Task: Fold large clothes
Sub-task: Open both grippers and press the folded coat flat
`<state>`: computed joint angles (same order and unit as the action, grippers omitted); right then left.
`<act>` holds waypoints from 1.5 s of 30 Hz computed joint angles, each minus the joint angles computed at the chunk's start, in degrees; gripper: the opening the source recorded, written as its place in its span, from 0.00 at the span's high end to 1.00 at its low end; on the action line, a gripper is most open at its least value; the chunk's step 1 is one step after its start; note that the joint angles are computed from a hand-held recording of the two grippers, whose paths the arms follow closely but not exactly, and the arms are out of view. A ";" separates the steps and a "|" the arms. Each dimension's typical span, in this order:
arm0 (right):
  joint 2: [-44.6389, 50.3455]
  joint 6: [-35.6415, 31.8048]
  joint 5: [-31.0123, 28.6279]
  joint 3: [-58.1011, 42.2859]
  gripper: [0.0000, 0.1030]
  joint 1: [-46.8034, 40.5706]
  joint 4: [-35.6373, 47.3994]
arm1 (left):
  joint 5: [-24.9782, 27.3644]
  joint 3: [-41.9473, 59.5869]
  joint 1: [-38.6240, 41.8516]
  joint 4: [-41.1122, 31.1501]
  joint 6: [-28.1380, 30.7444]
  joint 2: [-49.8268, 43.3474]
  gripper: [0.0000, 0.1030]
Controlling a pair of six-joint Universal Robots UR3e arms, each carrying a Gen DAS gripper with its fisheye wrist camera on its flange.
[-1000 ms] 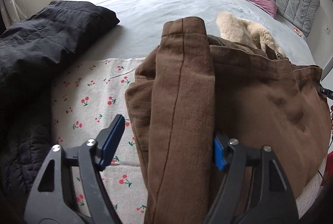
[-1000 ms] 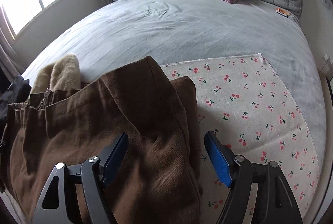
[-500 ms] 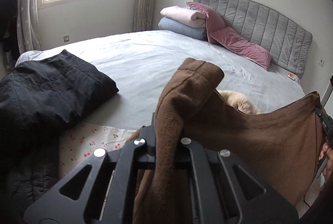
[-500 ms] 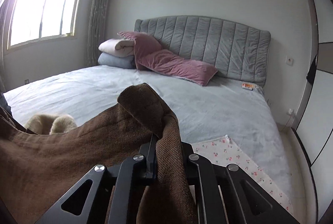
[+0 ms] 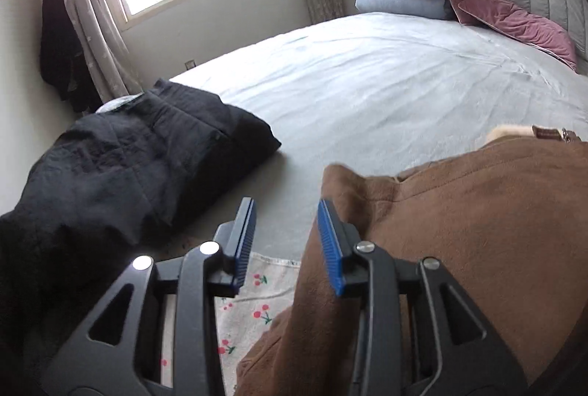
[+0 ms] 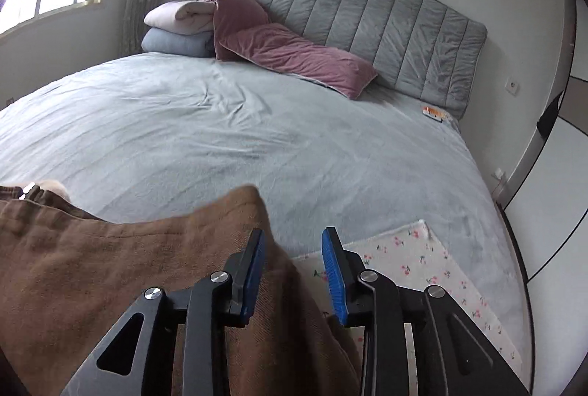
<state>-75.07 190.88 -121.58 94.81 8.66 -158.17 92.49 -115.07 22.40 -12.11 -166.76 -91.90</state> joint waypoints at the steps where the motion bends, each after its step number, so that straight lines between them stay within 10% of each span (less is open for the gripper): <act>1: -2.34 0.08 3.68 3.29 0.67 -1.74 -0.81 | -3.45 -1.32 2.04 -1.28 -0.06 2.12 0.63; 4: -7.45 -0.34 8.05 8.67 0.66 -2.55 -2.62 | -15.44 -4.53 8.39 -7.32 1.34 12.35 0.50; 11: -11.31 -0.45 19.37 8.27 0.49 13.77 -0.77 | -39.27 -3.47 7.84 -48.30 15.13 35.76 0.42; 14: -7.23 -0.29 23.06 7.36 0.49 19.28 -0.50 | -38.37 -8.54 0.15 -47.68 16.90 34.97 0.42; 17: 1.25 -3.18 14.91 2.44 0.49 21.71 1.41 | -27.52 -11.90 -7.09 -26.01 17.36 22.70 0.44; 21: 2.23 -0.09 18.95 2.18 0.49 8.70 1.91 | -31.75 0.26 1.57 -27.15 10.99 6.42 0.51; 26: 0.71 0.27 26.50 2.51 0.75 -3.71 3.09 | -8.77 14.76 1.51 -20.24 1.02 -10.26 0.54; 29: 1.74 1.82 5.82 0.66 0.45 -1.93 6.39 | -8.70 16.30 8.33 -25.60 -8.02 -11.11 0.55; 34: -11.95 2.75 17.72 11.31 0.39 -8.52 5.17 | -20.03 10.41 16.71 -29.21 -6.85 -1.00 0.52; 40: -12.58 -1.52 16.09 6.29 0.18 9.07 8.20 | -29.98 3.58 13.24 -37.23 5.36 17.63 0.15; 43: -7.12 -0.57 15.85 2.74 0.17 17.66 7.88 | -37.86 0.94 12.21 -52.59 15.04 26.16 0.11; 45: -3.41 0.58 15.45 1.95 0.17 21.02 7.35 | -35.02 -2.55 6.85 -49.54 14.33 26.72 0.11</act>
